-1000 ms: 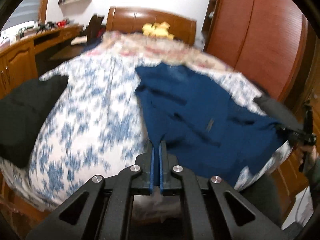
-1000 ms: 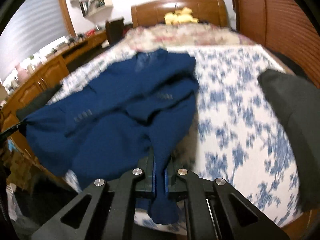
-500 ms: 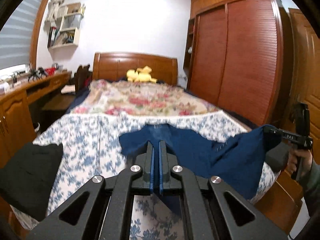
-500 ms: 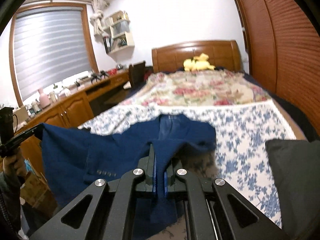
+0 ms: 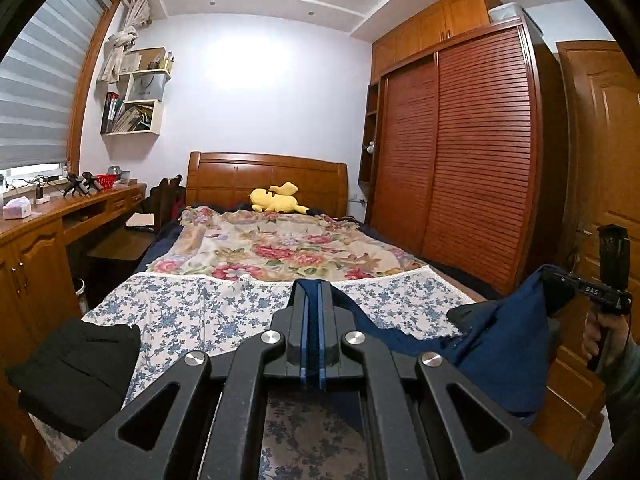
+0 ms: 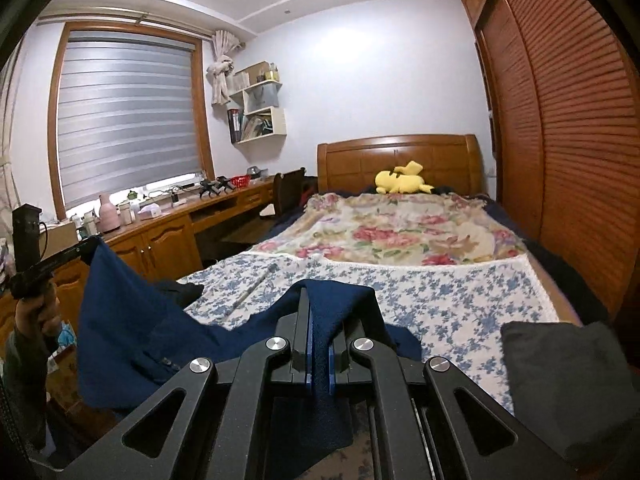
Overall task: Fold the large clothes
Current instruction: 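Carry the hem with both tools over toward the collar, folding the jacket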
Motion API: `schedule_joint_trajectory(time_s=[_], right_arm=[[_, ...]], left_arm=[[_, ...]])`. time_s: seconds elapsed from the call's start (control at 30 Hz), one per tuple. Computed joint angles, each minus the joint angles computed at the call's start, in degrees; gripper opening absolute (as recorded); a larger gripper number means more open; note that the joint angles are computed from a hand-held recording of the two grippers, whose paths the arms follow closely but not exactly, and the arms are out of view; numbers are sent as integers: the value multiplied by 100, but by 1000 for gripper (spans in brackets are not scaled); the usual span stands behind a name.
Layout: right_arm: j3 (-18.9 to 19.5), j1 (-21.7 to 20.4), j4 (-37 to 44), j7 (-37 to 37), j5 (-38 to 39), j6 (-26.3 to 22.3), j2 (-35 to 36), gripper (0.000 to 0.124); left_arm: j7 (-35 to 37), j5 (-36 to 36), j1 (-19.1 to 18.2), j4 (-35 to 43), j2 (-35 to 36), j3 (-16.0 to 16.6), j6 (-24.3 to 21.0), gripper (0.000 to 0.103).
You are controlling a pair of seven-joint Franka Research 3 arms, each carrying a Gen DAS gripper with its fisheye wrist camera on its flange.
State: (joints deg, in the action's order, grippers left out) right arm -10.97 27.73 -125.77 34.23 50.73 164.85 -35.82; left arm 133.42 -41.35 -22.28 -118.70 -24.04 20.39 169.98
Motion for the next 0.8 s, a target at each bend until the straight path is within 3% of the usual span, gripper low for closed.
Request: schedule_joint_trajectory(time_s=[0.1,0.23,0.43,0.6,0.8], right_arm=[[53,-82,-296,28,-71,52,-195,5],[208,-368,-292,329,-407,0,58,5],[329,-572,132,711,-737,-60,847,5],[423,-740,1278,955,-745,-342,1989,5],[771,-1206,3439,1405,-1202,-885,3790,5]], left_arm=[[-123,66,134,94,177,-47,-51,4],[-292,55,451,235,495,-213,-235,4],[-455,-59,988,672,1257,-556,-527,4],[-806,177,1420,1447,2172,-868,-681,4],[-1748,966,1825,2798,3413,-1130,-887,4]])
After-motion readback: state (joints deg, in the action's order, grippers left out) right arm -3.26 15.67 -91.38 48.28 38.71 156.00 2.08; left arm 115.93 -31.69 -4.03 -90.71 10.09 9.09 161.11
